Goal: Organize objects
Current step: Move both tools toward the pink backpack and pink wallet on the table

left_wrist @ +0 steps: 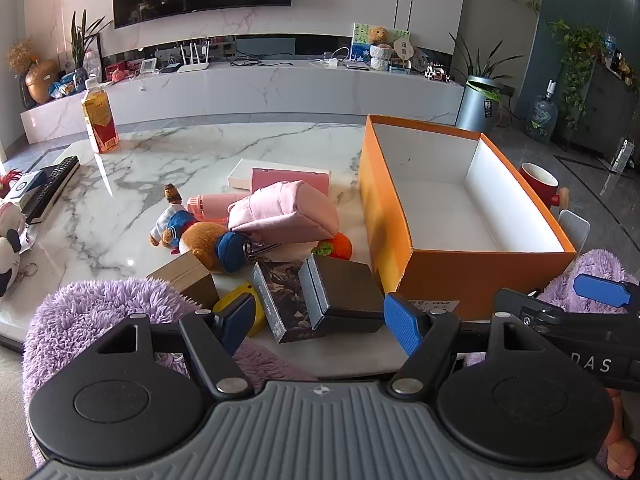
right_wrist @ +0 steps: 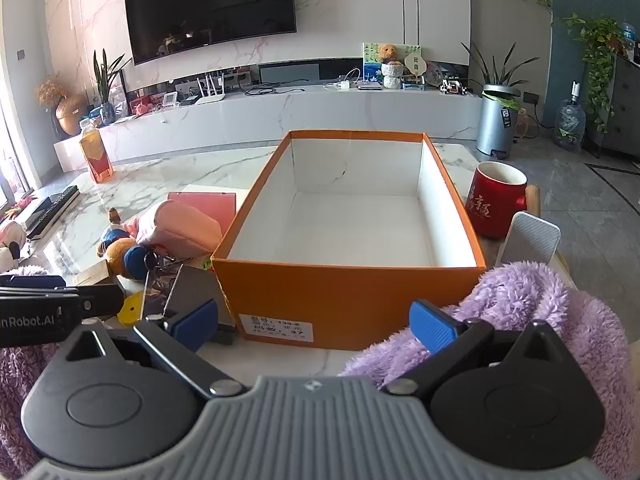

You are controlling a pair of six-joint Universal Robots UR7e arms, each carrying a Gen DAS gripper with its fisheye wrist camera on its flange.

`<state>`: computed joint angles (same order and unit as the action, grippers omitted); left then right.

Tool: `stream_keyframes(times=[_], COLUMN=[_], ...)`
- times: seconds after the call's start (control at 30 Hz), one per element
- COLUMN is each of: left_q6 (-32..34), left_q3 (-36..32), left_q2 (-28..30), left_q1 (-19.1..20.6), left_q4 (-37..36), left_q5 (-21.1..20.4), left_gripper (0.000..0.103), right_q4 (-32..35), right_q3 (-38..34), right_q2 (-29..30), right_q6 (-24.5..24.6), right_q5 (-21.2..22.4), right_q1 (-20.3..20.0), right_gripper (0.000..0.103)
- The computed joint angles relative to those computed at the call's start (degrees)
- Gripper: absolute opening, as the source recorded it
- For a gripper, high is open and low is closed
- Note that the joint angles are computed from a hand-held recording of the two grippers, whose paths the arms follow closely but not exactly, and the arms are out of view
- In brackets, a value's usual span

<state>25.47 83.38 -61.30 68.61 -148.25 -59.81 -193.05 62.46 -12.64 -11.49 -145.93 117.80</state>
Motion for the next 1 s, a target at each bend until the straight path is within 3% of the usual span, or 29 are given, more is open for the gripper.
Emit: stream_keyframes(times=[0.67,0.83,0.9,1.0], left_q6=[-0.42,-0.72,-0.02,-0.12], left_q3=[-1.76,-3.44,-4.01,-5.95], left_q2=[0.92,1.57,1.96,2.7], left_q1=[0.97,1.56,1.58,1.86], left_q4=[2.24,4.73,4.76,6.18], left_q5=[-0.94,-2.56,-2.08,-1.49], left_gripper=[0.084,0.073,0.063,0.053], right_q4=[4.64,4.79,4.43,4.98], right_q3=[-2.59,-3.78,-4.57,-6.13], right_q2=[0.98,1.52,1.86,2.32], right_q6=[1.37,0.55,-0.83,-3.22], right_q5=[-0.67,-0.25,0.55,3.08], right_q1=[-0.42,-0.6,-0.59,-0.61], right_gripper=[0.102,0.102,0.101,0.093])
